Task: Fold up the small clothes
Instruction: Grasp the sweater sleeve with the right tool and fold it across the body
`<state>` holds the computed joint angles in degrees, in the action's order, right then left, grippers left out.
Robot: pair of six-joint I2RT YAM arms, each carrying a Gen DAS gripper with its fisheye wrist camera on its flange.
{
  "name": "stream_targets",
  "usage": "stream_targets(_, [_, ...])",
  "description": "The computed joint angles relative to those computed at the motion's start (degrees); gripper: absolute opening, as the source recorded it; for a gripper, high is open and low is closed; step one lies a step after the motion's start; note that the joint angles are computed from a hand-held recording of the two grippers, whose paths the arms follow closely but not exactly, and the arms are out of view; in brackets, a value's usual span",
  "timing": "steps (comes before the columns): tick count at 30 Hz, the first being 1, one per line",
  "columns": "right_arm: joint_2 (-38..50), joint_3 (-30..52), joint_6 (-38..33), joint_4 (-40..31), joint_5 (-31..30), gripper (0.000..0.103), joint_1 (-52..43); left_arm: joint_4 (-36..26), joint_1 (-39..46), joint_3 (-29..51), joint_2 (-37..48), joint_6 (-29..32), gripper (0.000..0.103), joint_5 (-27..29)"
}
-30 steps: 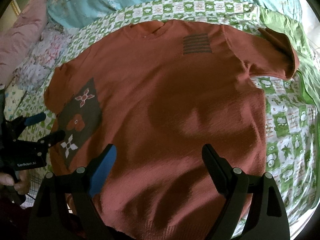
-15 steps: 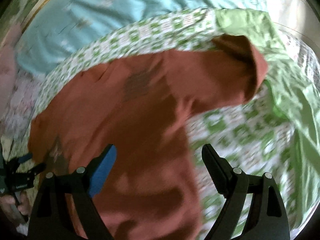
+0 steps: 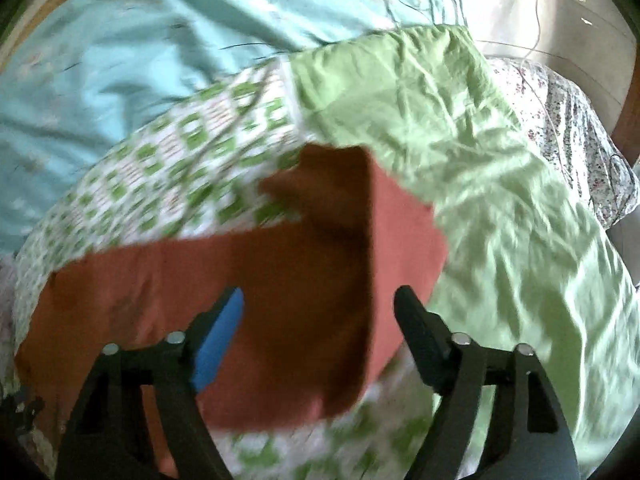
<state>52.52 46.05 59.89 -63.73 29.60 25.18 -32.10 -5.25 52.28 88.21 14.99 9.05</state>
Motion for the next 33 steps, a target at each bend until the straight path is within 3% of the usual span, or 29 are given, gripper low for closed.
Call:
stream_targets(3, [0.6,-1.2,-13.68,7.64,-5.36,0.074,-15.78,1.17,-1.06,2.26,3.17,-1.59,0.098,0.19])
stream_targets(8, [9.11,0.48,-26.72,15.24,-10.48,0.069,-28.43,1.74,-3.07,4.61,7.89,-3.42,0.098,-1.34])
stream_targets(11, [14.54,1.66,-31.2,17.08,-11.39,0.043,-32.0,2.56,-3.7,5.72,10.15,-4.25,0.098,-1.81])
stream_targets(12, [15.54,2.0,-31.93,16.9,-11.54,0.021,-32.55,2.8,-3.73,5.91,10.68,-4.4,0.098,-1.85])
stream_targets(13, [15.63,2.18,-32.02,16.6,-11.55,0.01,-32.55,3.0,-3.68,6.13,11.18,-4.51,0.098,-1.68])
stream_targets(17, [10.75,3.01,-26.88,14.32,-10.23,0.006,-25.27,4.31,-3.0,6.43,12.47,-4.63,0.098,-0.75])
stream_targets(22, [7.97,4.68,-10.61,17.14,-9.82,0.005,-4.93,3.7,-0.85,6.36,11.73,-3.83,0.098,2.12])
stream_targets(27, [17.76,5.84,2.35,34.29,-6.43,0.005,13.5,1.12,3.4,6.61,9.46,-1.59,0.098,6.96])
stream_targets(33, [38.87,13.72,1.83,56.27,-12.4,0.005,22.86,-2.59,10.73,7.5,8.04,2.58,0.098,13.22])
